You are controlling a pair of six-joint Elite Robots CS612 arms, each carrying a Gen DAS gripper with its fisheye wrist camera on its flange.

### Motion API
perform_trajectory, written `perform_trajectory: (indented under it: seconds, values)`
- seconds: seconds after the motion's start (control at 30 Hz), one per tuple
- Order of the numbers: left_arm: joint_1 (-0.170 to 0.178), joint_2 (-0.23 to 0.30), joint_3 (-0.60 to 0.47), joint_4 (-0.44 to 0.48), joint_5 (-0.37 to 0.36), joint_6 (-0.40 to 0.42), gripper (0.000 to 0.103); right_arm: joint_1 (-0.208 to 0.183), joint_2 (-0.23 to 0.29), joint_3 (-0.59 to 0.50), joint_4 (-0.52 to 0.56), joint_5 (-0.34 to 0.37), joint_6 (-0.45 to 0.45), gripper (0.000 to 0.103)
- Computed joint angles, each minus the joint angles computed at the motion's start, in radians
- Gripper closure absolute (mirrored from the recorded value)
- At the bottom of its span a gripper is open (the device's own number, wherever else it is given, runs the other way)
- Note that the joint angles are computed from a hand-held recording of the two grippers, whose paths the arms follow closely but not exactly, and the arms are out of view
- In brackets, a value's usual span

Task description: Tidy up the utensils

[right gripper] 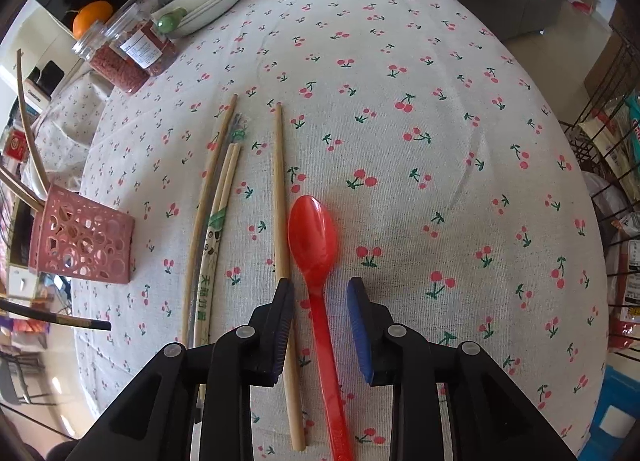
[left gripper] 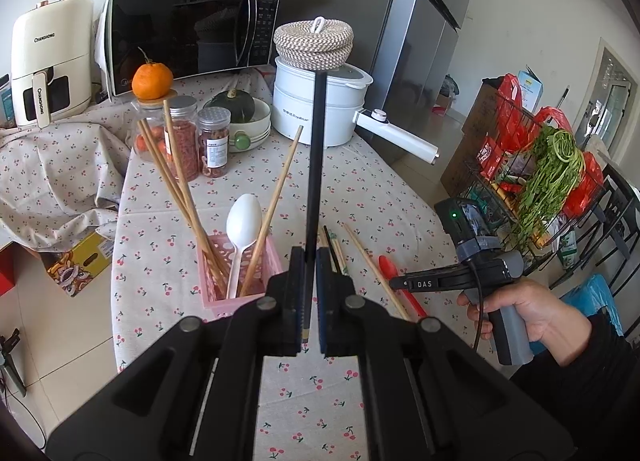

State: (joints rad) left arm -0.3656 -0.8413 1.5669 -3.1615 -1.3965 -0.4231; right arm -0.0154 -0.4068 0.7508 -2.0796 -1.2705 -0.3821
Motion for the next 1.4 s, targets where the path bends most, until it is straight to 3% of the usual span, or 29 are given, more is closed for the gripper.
perform_trajectory:
  seconds: [0.07, 0.13, 0.23, 0.47, 0.63, 0.9, 1.07, 1.2, 1.27, 1.37, 1.4]
  values:
    - [0.001, 0.001, -0.001, 0.006, -0.001, -0.005, 0.097, 0.007, -0.003, 0.015, -0.048, -0.025, -0.026, 0.076]
    - [0.0, 0.0, 0.0, 0.005, 0.004, -0.006, 0.097, 0.014, -0.009, 0.032, -0.085, -0.061, -0.055, 0.089]
    - [-0.002, -0.005, 0.007, -0.024, 0.021, -0.005, 0.097, 0.014, -0.011, 0.037, -0.094, -0.059, -0.058, 0.098]
    - [0.003, -0.023, 0.037, -0.159, 0.092, -0.038, 0.097, -0.02, -0.069, 0.128, -0.246, 0.131, 0.021, 0.098]
    - [0.001, -0.023, 0.044, -0.219, 0.187, -0.05, 0.097, -0.032, -0.115, 0.214, -0.396, 0.257, 0.046, 0.098]
    - [0.007, 0.005, 0.022, -0.271, 0.25, -0.084, 0.097, -0.028, -0.132, 0.262, -0.535, 0.342, 0.065, 0.098]
    - [0.01, 0.026, -0.003, -0.26, 0.245, -0.08, 0.097, -0.025, -0.135, 0.278, -0.581, 0.364, 0.085, 0.098]
    - [0.015, 0.048, -0.041, -0.161, 0.236, -0.081, 0.097, -0.023, -0.137, 0.291, -0.645, 0.4, 0.13, 0.098]
    - [0.011, 0.059, -0.054, -0.108, 0.272, -0.101, 0.096, -0.022, -0.137, 0.296, -0.68, 0.425, 0.157, 0.098]
    - [0.02, 0.059, -0.061, -0.039, 0.248, -0.155, 0.087, -0.019, -0.14, 0.308, -0.729, 0.47, 0.216, 0.098]
    - [0.022, 0.056, -0.058, -0.036, 0.238, -0.173, 0.078, -0.019, -0.14, 0.312, -0.751, 0.489, 0.243, 0.098]
